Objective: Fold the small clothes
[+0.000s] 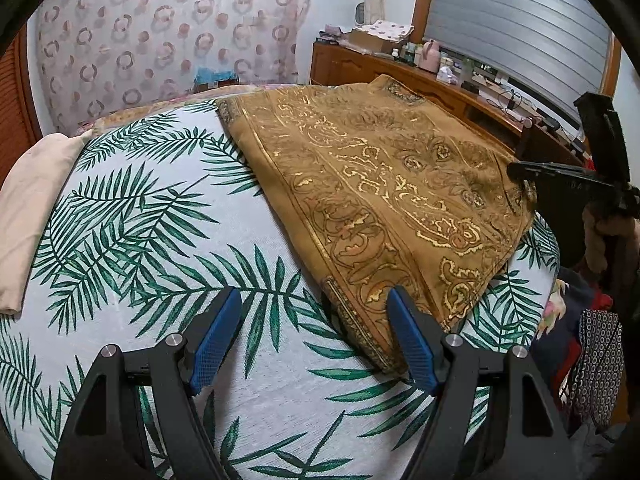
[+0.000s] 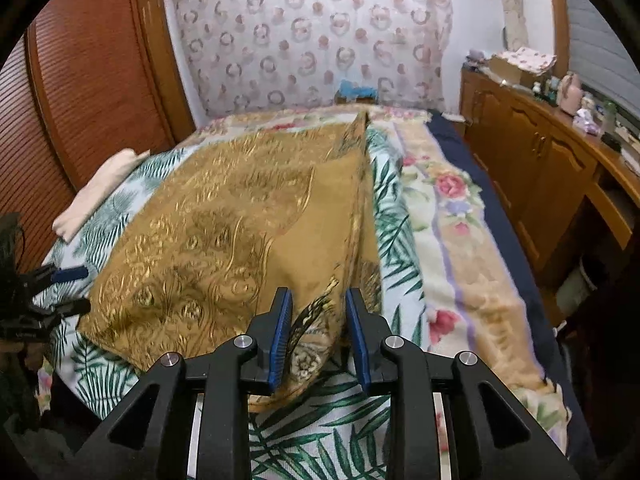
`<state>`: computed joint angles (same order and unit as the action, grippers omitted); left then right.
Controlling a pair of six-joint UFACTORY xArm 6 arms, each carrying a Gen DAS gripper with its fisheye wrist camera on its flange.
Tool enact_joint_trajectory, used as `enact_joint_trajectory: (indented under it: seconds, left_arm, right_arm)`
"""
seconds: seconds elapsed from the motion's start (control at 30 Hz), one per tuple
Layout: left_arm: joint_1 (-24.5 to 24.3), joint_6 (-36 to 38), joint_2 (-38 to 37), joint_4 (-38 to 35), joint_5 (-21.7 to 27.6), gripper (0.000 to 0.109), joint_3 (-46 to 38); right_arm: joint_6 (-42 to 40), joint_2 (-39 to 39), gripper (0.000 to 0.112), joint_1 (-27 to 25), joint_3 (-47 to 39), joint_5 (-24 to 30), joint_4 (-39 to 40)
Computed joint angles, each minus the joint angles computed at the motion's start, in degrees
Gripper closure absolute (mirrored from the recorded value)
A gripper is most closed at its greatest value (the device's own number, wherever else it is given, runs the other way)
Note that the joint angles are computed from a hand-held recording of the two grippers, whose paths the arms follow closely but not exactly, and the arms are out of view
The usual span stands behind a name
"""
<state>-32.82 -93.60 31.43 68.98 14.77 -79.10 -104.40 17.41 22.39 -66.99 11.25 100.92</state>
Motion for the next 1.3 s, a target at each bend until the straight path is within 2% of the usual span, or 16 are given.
enact_joint_trajectory:
  seconds: [0.07,0.13,0.17,0.3,0.43,0.5,0.53,0.57,0.6,0.67,0.73,0.83,0.87,1.0,1.13,1.3]
  left_arm:
    - [0.0,0.1,0.2,-0.1,-0.2,0.032,-0.2]
    - [0.3,-0.6,0.4,0.5,-1.2,0.032,-0.3]
    - [0.5,-1.0,0.6,0.7,-2.1,0.033,-0.4]
    - [0.9,-1.9,1.4,1.3,-4.6,0.045,-0.8]
    - [1.2,-1.9,1.6,1.4,-6.4,0.058,-1.0]
    - [1.2,-1.3,1.9,0.9,-7.7,0.073,-1.2]
    - [1.2,-0.6,2.1,0.3,-8.2,0.077,-1.3]
    - [1.1,0.4,2.4,-0.5,-9.0,0.092,-1.5]
    - [1.0,0.2,2.7,-0.4,-9.5,0.099,-1.9]
    - [0.8,-3.0,2.2,3.1,-8.9,0.103,-2.4]
    - [1.0,-7.7,1.2,8.0,-9.3,0.104,-3.3]
    - [1.1,-10.5,-0.2,11.7,-9.5,0.104,-4.8]
    - [1.2,-9.9,-0.4,11.6,-9.5,0.104,-5.6]
    - [1.3,-4.7,-0.1,8.2,-9.0,0.104,-9.2]
    - [1.3,4.5,2.7,0.4,-8.7,0.104,-14.3]
    - [1.4,10.0,4.6,-4.5,-8.3,0.104,-17.2]
  right_arm:
    - [-3.6,-2.0,0.106,-0.5,0.9,0.2,2.9]
    - [-11.7,-3.4,0.106,-1.6,0.8,0.6,12.5]
    - [-13.1,-3.4,0.106,-2.0,0.6,0.9,14.7]
    - [-9.1,-0.9,0.106,-1.0,-0.7,-1.3,10.4]
    - [-11.9,0.0,0.106,0.0,-1.7,-2.5,13.0]
    - [-11.3,0.0,0.105,0.1,-1.8,-2.6,12.9]
    - [-11.0,0.1,0.102,0.1,-2.1,-2.9,12.6]
    - [-12.1,0.4,0.1,0.2,-2.6,-3.7,13.6]
    - [-13.9,0.4,0.098,0.0,-2.7,-3.7,15.1]
    - [-16.4,0.1,0.089,-0.1,-2.5,-3.4,17.4]
    - [-19.2,-1.0,0.072,-0.4,-1.3,-2.2,19.5]
    - [-27.1,-3.4,0.062,-0.4,0.7,-0.8,25.8]
    - [-28.8,-4.5,0.061,-0.2,1.8,0.0,27.1]
    - [-27.1,-8.6,0.059,0.6,7.0,5.6,23.4]
    - [-23.9,-9.8,0.055,2.4,10.2,9.4,17.9]
    - [-25.5,-6.8,0.055,5.0,8.6,7.7,17.2]
